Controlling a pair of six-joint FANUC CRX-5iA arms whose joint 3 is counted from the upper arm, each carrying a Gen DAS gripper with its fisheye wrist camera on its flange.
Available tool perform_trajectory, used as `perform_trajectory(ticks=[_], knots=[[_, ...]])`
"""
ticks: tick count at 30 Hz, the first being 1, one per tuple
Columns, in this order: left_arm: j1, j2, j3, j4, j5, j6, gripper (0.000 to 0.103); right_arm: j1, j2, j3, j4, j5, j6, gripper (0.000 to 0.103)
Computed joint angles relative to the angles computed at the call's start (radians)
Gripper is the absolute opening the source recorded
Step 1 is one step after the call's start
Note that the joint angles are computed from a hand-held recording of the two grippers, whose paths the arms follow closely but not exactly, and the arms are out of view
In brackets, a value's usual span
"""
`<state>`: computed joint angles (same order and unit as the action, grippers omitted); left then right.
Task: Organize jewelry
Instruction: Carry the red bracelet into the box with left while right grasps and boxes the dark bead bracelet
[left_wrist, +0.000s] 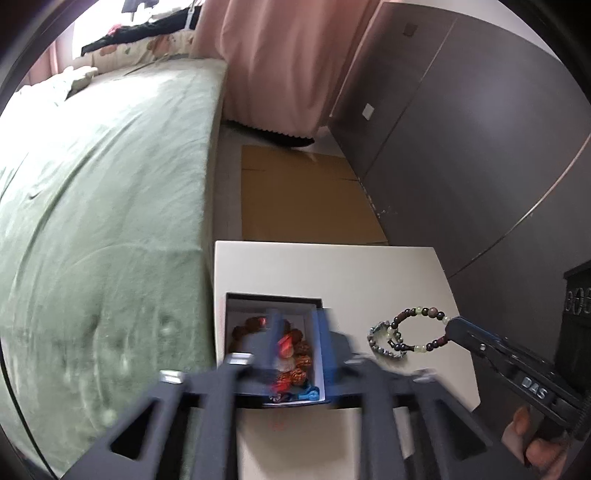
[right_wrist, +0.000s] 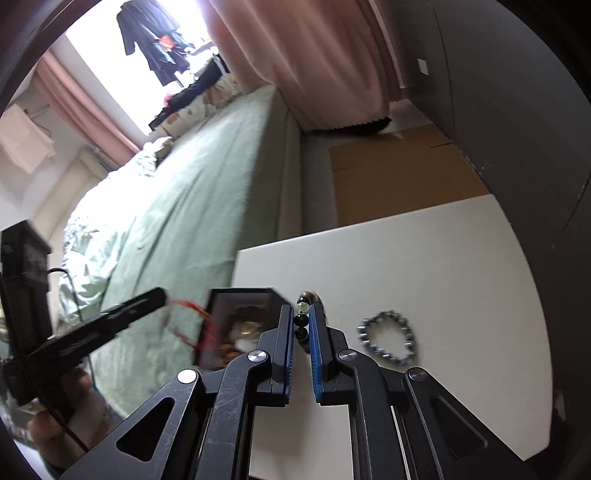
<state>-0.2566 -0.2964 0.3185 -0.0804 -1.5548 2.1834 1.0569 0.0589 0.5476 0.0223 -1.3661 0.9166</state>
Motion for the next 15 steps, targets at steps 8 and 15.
perform_trajectory(ticks=[8,15], knots=[[0.006,-0.062,0.012,-0.079,0.004,0.035,0.076,0.043,0.004,0.017,-0.046,0.076,0.039,0.01],[0.09,-0.101,-0.028,-0.029,0.015,0.029,0.076,0.045,0.043,0.07,-0.158,0.125,0.115,0.01]])
